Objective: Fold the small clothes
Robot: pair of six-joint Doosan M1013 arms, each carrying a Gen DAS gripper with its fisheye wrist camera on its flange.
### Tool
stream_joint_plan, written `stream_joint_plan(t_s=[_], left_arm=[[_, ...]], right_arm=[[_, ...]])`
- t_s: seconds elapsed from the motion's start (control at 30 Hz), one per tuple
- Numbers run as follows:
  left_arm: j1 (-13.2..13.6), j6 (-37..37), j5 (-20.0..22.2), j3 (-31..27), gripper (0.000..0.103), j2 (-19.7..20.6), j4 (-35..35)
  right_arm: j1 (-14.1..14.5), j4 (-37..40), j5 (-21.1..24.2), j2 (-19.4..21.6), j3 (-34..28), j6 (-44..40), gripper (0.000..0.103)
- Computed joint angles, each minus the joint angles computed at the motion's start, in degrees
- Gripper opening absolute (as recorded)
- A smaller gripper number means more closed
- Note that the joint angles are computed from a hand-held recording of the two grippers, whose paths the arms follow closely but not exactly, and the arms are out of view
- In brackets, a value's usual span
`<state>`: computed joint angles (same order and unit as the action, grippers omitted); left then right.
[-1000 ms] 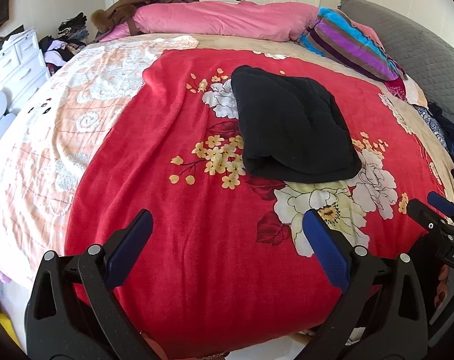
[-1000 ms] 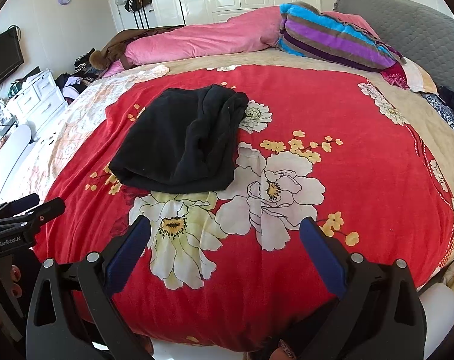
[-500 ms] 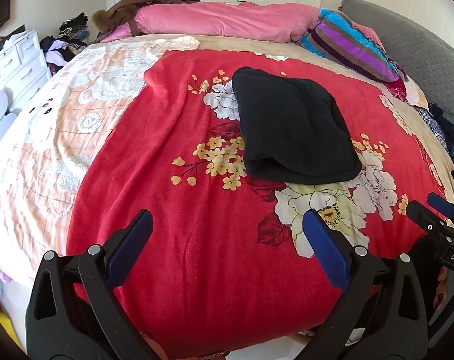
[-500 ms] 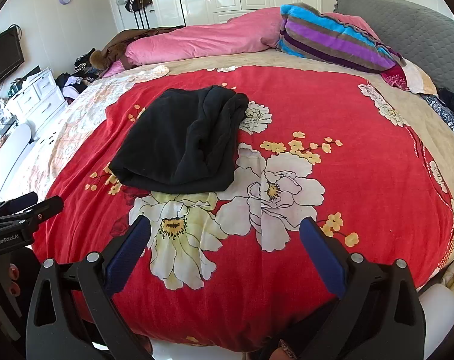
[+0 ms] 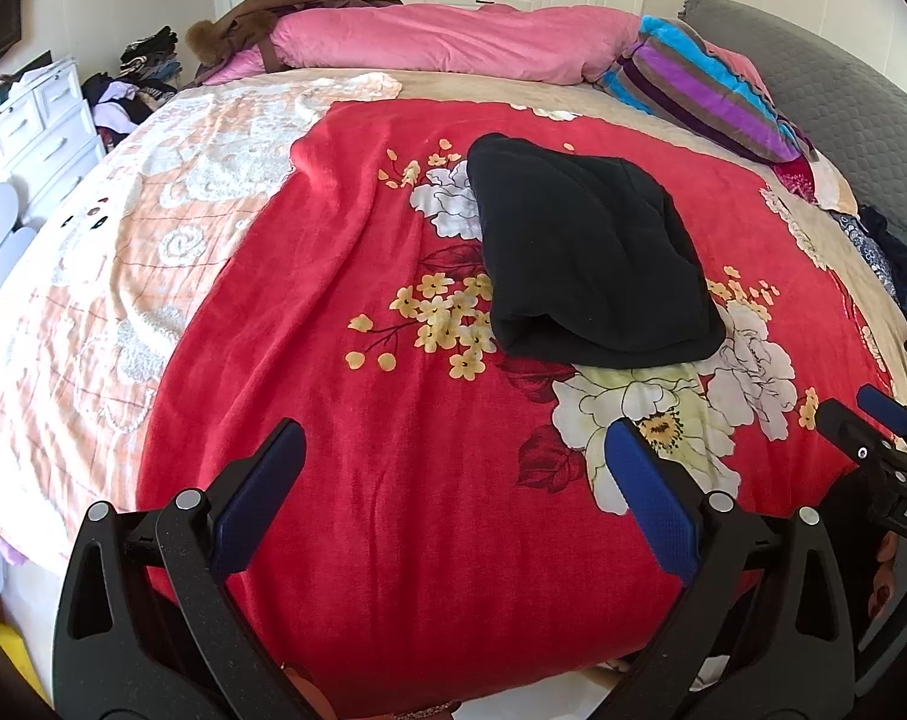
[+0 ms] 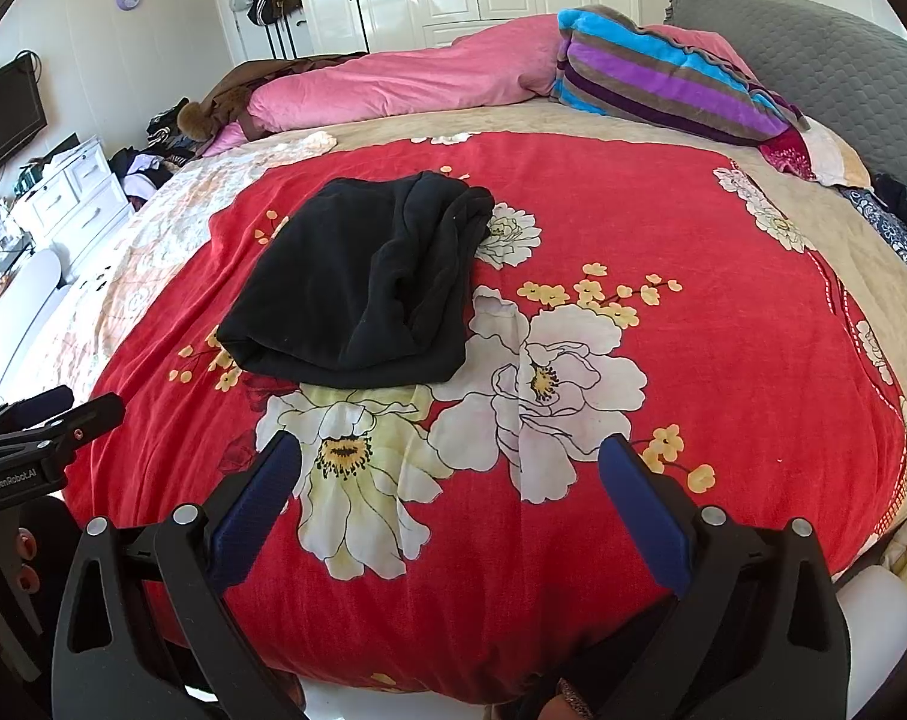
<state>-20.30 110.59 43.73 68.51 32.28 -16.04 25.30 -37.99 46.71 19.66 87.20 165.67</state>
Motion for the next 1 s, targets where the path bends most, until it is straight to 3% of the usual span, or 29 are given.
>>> stream_joint_plan(t_s=[1.0], left_arm=[[-0.09, -0.58, -0.49, 0.22, 0.094, -0.15, 1.27]], right_arm=[[-0.03, -0.15, 0.01, -0.09, 0.10, 0.06, 0.099]])
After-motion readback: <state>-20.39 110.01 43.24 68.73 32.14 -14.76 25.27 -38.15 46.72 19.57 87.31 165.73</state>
